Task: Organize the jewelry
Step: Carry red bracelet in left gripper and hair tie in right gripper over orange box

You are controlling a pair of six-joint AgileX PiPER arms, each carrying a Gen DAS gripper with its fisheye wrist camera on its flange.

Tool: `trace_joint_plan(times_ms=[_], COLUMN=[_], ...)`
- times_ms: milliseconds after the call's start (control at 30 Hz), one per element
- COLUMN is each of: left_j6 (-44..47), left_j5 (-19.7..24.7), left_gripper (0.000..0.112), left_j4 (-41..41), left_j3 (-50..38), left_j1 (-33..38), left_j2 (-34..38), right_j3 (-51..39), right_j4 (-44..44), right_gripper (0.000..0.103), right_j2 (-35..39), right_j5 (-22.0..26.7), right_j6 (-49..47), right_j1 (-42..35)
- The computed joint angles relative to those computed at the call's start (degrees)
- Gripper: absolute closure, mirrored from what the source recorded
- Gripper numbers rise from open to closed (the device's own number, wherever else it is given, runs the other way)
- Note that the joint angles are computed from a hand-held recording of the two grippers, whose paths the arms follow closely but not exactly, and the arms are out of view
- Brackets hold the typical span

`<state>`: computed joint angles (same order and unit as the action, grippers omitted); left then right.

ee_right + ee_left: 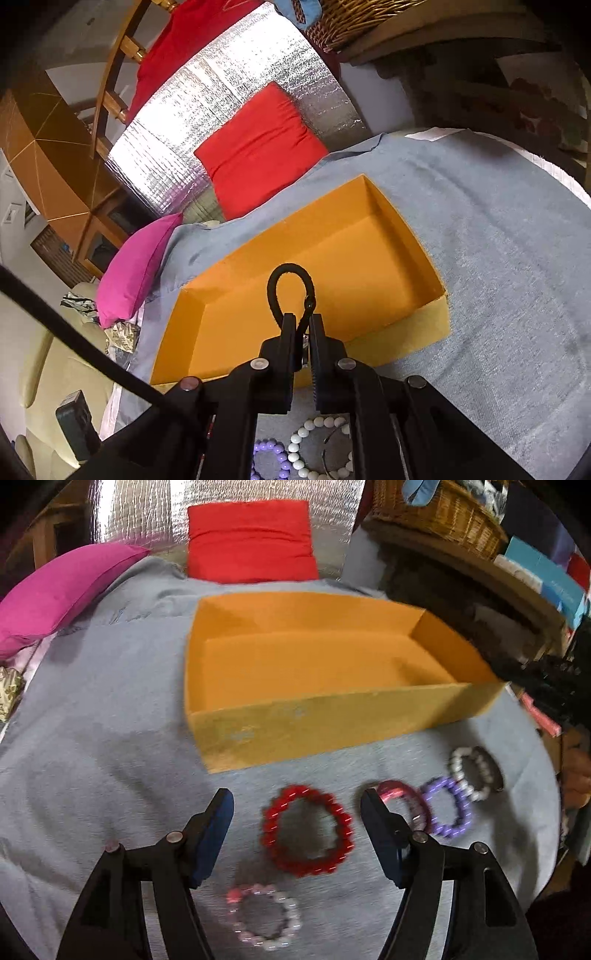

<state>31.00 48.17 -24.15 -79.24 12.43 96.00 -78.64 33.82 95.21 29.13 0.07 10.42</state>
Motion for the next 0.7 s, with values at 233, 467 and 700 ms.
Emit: trace_joint_plan(times_ms=[233, 467, 700], left_j6=[1.8, 2.0, 7.2], left_j5=[1.6, 2.9, 3.7], left_gripper=[0.099, 0.103, 0.103], left_j4=[2.4, 0.0, -8.9], left_j3=[-0.8, -2.1, -3.6], left_j1=[-1.8, -0.6, 1.7], left_j2=[3.5, 3.4, -2.3], right_j3=[0.3, 1.7, 1.6], right_j4=[-1.5, 3.5, 3.7], right_gripper=[0.095, 0.095, 0.095], right_j2=[-0.2, -1.6, -1.7], right_j5=[-0.5, 0.5, -0.3], right_j6=[1.4, -4.0, -4.7], right_j1=[0.8, 0.1, 1.0])
